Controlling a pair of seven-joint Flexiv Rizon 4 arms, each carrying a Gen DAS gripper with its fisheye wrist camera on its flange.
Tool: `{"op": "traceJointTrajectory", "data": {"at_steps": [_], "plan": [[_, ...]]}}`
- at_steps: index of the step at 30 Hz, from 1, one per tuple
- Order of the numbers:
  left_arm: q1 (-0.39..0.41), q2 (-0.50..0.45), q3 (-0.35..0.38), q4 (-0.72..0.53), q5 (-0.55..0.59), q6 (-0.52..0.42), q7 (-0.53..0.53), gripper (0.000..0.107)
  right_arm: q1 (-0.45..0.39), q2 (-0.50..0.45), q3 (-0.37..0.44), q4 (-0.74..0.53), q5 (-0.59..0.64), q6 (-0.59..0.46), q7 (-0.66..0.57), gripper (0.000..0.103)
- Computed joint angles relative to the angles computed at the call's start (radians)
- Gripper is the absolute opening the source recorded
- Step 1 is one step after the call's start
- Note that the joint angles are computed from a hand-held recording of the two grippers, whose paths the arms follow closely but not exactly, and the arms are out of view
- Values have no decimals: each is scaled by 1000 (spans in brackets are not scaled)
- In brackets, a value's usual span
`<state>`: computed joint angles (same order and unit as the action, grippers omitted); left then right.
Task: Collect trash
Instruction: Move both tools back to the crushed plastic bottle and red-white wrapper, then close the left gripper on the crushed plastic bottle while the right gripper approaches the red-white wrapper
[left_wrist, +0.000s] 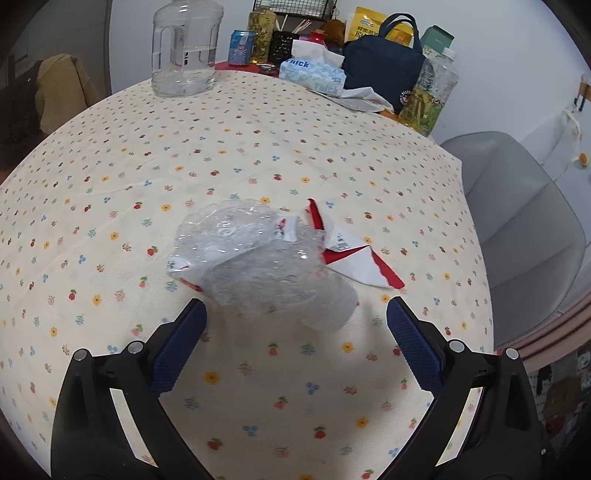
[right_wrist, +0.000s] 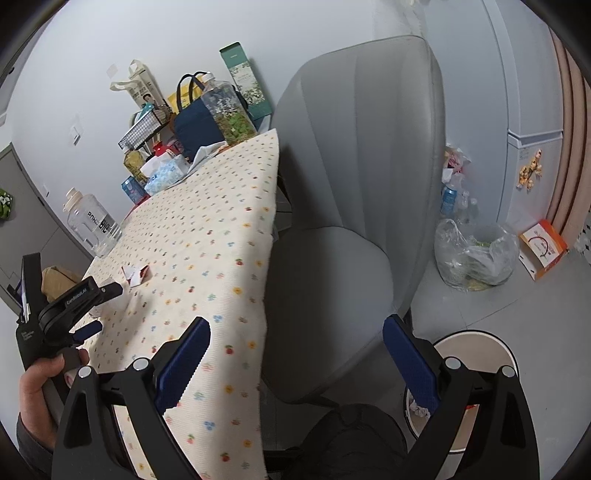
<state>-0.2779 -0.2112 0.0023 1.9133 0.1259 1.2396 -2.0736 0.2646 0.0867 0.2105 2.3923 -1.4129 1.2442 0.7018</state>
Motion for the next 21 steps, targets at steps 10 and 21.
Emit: {"op": "traceJointTrajectory", "data": {"at_steps": [10, 21], "plan": [[-37, -30, 47, -106, 182, -122, -246, 97, -21, 9, -12, 11, -53, 23, 52, 92], [49, 36, 18, 23, 74, -15, -78, 84, 16, -68, -14, -86, -62, 12, -3, 92]]}}
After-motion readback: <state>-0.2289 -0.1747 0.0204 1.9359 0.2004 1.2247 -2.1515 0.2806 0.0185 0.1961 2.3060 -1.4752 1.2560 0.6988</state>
